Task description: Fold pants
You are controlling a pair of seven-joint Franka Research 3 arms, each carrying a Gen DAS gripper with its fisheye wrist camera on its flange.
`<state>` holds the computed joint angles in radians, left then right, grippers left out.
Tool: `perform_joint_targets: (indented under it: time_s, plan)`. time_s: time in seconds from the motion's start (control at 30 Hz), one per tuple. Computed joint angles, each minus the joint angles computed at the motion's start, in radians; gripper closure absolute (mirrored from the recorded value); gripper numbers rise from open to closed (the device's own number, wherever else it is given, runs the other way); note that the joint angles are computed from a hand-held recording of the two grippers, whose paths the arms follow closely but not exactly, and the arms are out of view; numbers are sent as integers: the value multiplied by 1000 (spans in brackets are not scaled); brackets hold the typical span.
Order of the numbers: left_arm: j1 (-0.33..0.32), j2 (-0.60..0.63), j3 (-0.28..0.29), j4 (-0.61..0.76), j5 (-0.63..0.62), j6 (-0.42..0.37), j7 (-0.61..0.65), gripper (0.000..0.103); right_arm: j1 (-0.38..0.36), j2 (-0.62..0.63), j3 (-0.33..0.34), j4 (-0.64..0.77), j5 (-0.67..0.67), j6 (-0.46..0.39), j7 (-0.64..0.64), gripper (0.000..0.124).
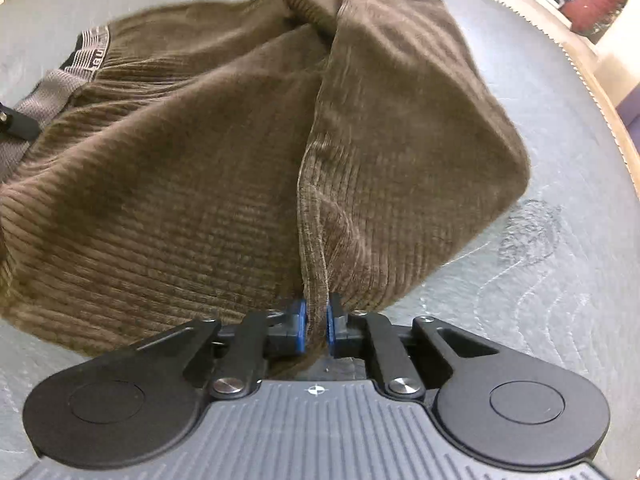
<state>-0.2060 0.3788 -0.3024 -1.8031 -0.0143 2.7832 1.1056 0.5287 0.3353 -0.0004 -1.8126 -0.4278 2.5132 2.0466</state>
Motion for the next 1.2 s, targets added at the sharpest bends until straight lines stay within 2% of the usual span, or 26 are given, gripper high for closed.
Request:
perform_joint_targets:
  time_s: [0.07,0.13,0.17,0.23,0.3,0.33,0.43,0.47,0.5,0.57,0.6,0.63,0.67,0.7,0.8,0.83,0.9,0.97,1.03,1.1,1.2]
  plan:
    - [30,-67,-21,-62,-27,15,42,89,-2,-46,14,-54,-1,44,-31,116]
    - [25,-150,2,-130,-6,-1,41,90,-13,-107,44,-136,13,141,-100,116]
    - [19,-184,18,-156,7,-16,27,90,-34,-137,75,-179,82,195,-172,117]
    - [15,-269,56,-231,50,-44,-15,90,-84,-192,175,-260,328,283,-447,117]
    - [16,-353,90,-310,134,-75,-75,90,-92,-224,243,-293,551,279,-680,117]
    - [23,-389,99,-341,129,-101,-81,90,-91,-234,272,-299,669,259,-793,117]
    - [40,-481,121,-418,98,-196,-112,90,-55,-234,292,-275,814,169,-946,115]
    - [41,-493,118,-415,121,-239,-124,90,-34,-228,284,-262,800,150,-931,114]
    - [47,-501,104,-402,200,-297,-165,90,-8,-230,270,-263,757,145,-880,111]
    - [54,-520,77,-384,360,-351,-248,87,16,-219,241,-231,724,108,-810,108]
    - [54,-531,67,-376,422,-360,-288,85,5,-207,232,-208,771,99,-832,98]
    - [53,-557,67,-389,453,-345,-316,78,-1,-203,221,-195,797,113,-826,90]
    - [51,-578,66,-396,464,-322,-350,74,6,-205,203,-196,765,165,-769,80]
    - [46,-615,76,-426,449,-285,-356,70,15,-203,183,-200,716,216,-690,77]
    - [30,-633,65,-428,421,-250,-398,69,-20,-190,189,-188,819,299,-641,77]
    - [24,-633,57,-421,419,-254,-409,69,-2,-186,156,-189,762,343,-553,77]
    - [15,-644,45,-425,425,-242,-433,69,52,-155,68,-174,545,394,-294,75]
    - [8,-626,40,-411,433,-223,-443,69,119,-113,-19,-126,327,365,-70,75]
    - [8,-570,25,-371,468,-233,-469,62,146,-50,-51,-49,209,314,31,75]
    - [6,-517,29,-337,488,-257,-482,62,150,15,-51,32,150,259,70,75]
    - [-1,-470,51,-304,472,-274,-479,62,136,114,-18,157,157,198,54,75]
